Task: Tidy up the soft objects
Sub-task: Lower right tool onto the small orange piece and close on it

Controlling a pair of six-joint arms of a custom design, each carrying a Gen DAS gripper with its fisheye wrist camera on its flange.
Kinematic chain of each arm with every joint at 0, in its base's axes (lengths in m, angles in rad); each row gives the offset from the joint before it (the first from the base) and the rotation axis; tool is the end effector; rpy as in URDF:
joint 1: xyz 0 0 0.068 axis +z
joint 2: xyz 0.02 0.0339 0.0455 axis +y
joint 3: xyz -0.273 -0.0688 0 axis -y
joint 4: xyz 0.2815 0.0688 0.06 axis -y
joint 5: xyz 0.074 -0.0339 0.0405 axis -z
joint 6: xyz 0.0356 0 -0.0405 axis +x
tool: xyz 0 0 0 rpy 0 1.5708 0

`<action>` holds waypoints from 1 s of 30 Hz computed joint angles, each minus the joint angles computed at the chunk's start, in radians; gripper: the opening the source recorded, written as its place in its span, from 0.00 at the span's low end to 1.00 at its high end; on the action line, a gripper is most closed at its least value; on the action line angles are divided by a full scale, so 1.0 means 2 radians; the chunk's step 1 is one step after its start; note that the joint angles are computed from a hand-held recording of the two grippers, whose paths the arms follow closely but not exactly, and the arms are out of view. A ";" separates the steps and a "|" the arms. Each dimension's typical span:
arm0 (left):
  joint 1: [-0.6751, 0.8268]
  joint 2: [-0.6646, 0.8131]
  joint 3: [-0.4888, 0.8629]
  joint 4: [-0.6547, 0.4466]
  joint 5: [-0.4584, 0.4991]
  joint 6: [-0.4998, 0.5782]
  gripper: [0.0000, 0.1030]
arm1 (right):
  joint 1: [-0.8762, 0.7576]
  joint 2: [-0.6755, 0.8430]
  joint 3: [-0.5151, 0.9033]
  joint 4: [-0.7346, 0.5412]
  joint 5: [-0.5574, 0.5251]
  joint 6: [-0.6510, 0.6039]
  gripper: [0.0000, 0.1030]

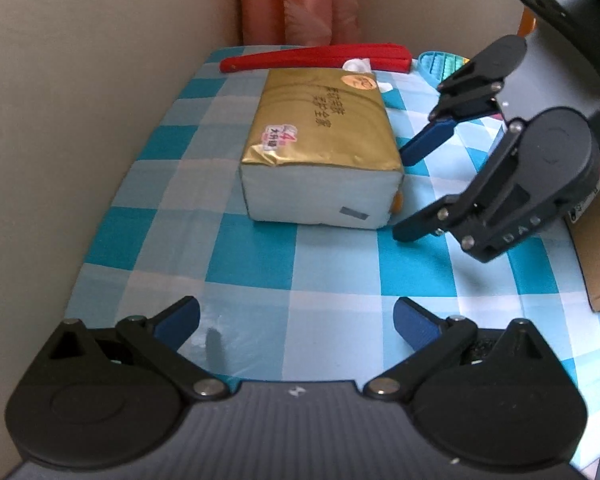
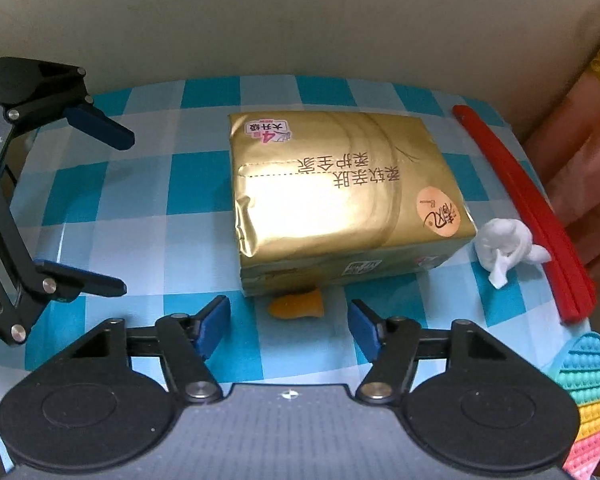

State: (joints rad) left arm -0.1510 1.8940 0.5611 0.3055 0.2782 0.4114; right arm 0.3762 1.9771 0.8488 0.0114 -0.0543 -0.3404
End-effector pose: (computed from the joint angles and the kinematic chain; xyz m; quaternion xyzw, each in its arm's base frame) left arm 0.2826 -0.0529 0.0203 0.3005 0.9062 -0.0979 0.2809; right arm 0.3255 0.1306 0.0371 -0.3473 0.9100 0.0305 0.2244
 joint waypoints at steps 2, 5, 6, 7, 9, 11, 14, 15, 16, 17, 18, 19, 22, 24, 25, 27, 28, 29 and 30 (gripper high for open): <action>0.001 0.003 0.003 -0.003 0.004 0.000 0.99 | -0.004 0.007 0.006 -0.003 -0.004 -0.010 0.61; 0.002 0.007 0.009 -0.013 0.012 -0.001 0.99 | -0.010 0.015 0.015 -0.010 -0.011 -0.022 0.58; 0.001 0.008 0.010 -0.015 0.013 -0.002 0.99 | -0.013 0.016 0.017 -0.012 -0.017 -0.028 0.57; 0.001 0.009 0.012 -0.017 0.014 -0.002 0.99 | -0.015 0.017 0.018 -0.012 -0.019 -0.033 0.56; -0.001 0.012 0.013 -0.018 0.013 -0.003 0.99 | -0.018 0.019 0.023 -0.018 -0.024 -0.044 0.49; -0.004 0.013 0.014 -0.017 0.009 -0.006 0.99 | -0.024 0.023 0.030 -0.025 -0.037 -0.048 0.44; -0.006 0.014 0.015 -0.019 0.007 -0.009 0.99 | -0.026 0.023 0.029 -0.026 -0.048 -0.048 0.36; -0.006 0.015 0.017 -0.020 0.008 -0.009 0.99 | -0.025 0.021 0.026 -0.022 -0.044 -0.048 0.35; -0.006 0.016 0.017 -0.020 0.009 -0.009 0.99 | -0.023 0.020 0.024 -0.021 -0.042 -0.045 0.34; -0.006 0.016 0.016 -0.020 0.009 -0.008 0.99 | -0.022 0.018 0.021 -0.019 -0.039 -0.042 0.33; -0.007 0.016 0.016 -0.020 0.009 -0.007 0.99 | -0.020 0.016 0.019 -0.017 -0.036 -0.038 0.33; -0.007 0.015 0.015 -0.020 0.008 -0.006 0.99 | -0.019 0.015 0.017 -0.016 -0.033 -0.032 0.32; -0.004 0.003 0.002 -0.011 0.013 -0.002 0.99 | -0.015 0.010 0.012 -0.014 -0.026 -0.006 0.31; 0.001 -0.009 -0.005 -0.008 0.019 0.003 0.99 | -0.009 0.004 0.006 -0.014 -0.016 0.013 0.31; 0.004 -0.016 -0.011 -0.007 0.021 0.005 0.99 | -0.004 -0.001 0.002 -0.014 -0.010 0.024 0.31; 0.013 -0.032 -0.022 -0.004 0.024 0.012 0.99 | 0.002 -0.013 -0.007 -0.015 -0.005 0.047 0.31; 0.017 -0.039 -0.025 -0.006 0.025 0.014 0.99 | 0.006 -0.021 -0.012 -0.016 -0.004 0.061 0.31; 0.023 -0.045 -0.028 -0.008 0.026 0.017 0.99 | 0.010 -0.029 -0.018 -0.018 -0.001 0.075 0.31; 0.028 -0.050 -0.029 -0.012 0.026 0.020 0.99 | 0.016 -0.038 -0.024 -0.019 0.003 0.087 0.31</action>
